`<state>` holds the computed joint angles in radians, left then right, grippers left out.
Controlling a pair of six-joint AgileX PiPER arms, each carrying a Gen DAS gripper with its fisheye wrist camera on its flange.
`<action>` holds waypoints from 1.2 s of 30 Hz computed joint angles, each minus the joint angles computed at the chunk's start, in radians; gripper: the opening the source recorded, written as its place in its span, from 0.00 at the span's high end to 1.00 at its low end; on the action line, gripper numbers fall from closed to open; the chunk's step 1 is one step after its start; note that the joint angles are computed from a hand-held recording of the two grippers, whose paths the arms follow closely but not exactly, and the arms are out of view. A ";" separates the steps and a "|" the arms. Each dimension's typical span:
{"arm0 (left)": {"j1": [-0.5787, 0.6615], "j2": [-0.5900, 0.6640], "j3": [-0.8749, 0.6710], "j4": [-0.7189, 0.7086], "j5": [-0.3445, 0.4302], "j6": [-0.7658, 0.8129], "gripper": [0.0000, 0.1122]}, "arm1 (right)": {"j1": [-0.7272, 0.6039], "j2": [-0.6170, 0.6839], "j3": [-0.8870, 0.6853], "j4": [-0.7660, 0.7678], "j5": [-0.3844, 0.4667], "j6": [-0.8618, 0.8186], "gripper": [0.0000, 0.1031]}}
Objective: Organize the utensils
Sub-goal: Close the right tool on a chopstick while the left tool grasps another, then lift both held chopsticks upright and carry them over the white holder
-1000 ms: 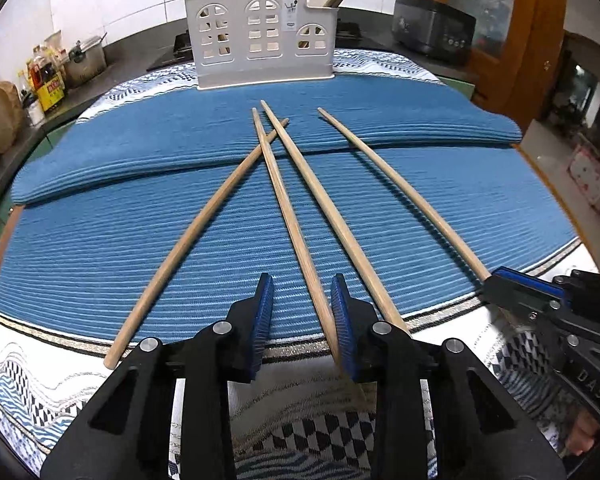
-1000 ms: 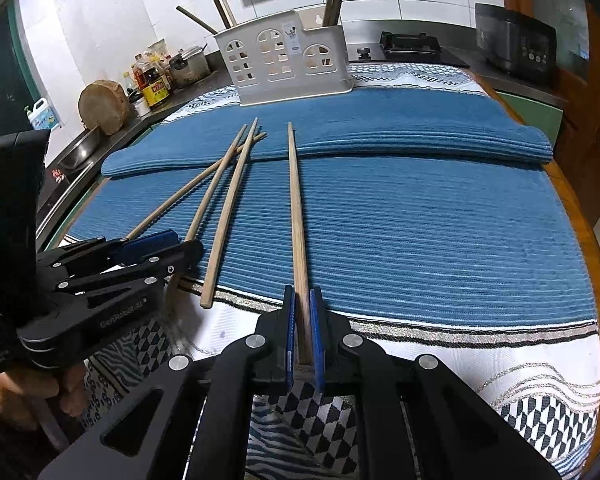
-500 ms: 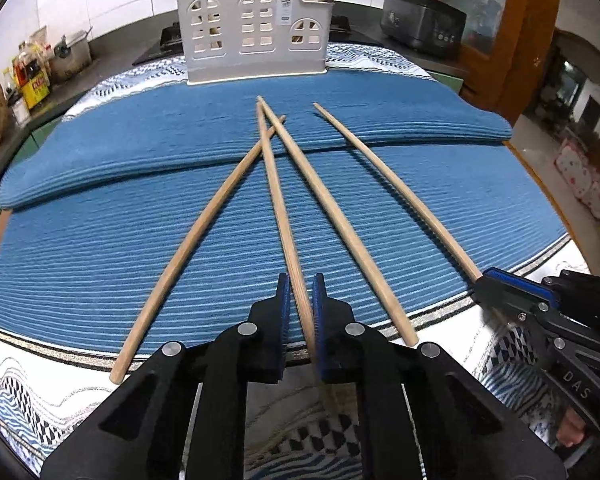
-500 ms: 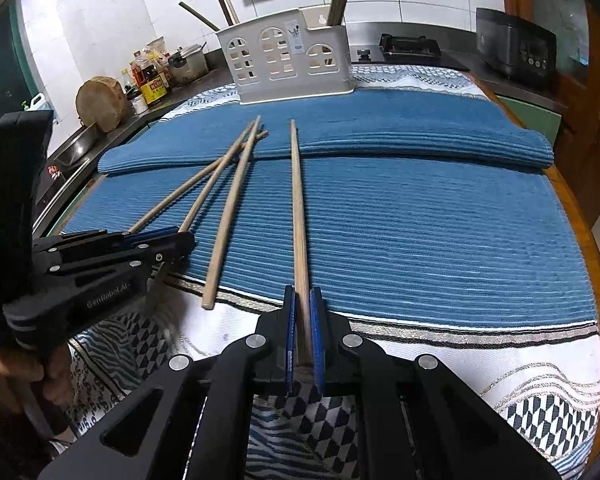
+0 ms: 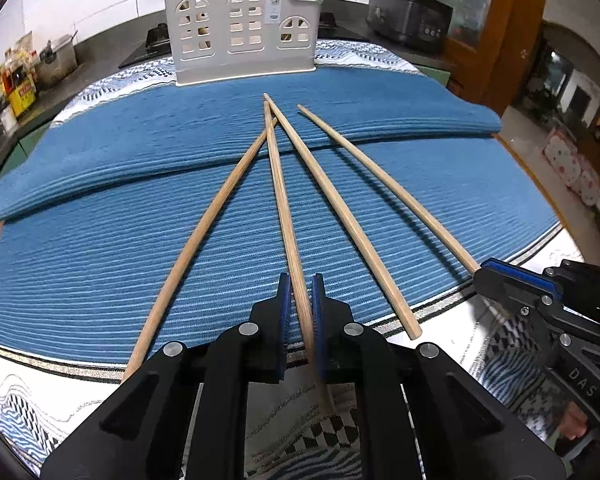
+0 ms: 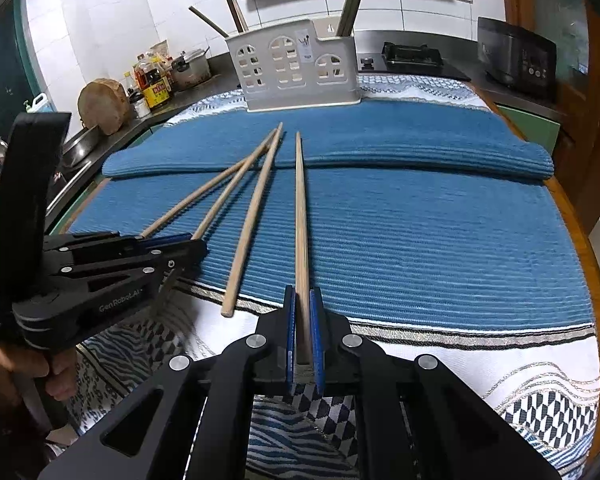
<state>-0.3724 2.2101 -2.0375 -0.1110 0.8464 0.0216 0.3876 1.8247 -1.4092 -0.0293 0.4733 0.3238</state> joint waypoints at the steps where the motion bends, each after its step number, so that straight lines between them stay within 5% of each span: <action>1: 0.012 -0.016 0.017 -0.031 -0.010 0.023 0.93 | 0.003 -0.009 0.000 -0.014 0.000 0.009 0.93; 13: 0.106 -0.142 0.089 -0.224 -0.104 0.208 0.94 | 0.034 -0.108 -0.074 -0.185 -0.003 0.131 0.93; 25: 0.161 -0.096 -0.070 -0.326 -0.042 0.302 0.94 | 0.021 0.020 -0.455 -0.145 0.184 -0.026 0.94; 36: 0.174 -0.137 0.136 -0.335 -0.018 0.399 0.90 | 0.039 0.068 -0.567 -0.158 0.234 -0.053 0.94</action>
<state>-0.1980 2.0735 -1.9012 -0.4462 0.8288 0.4210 0.4263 1.8928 -1.9764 -0.1873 0.7074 0.2711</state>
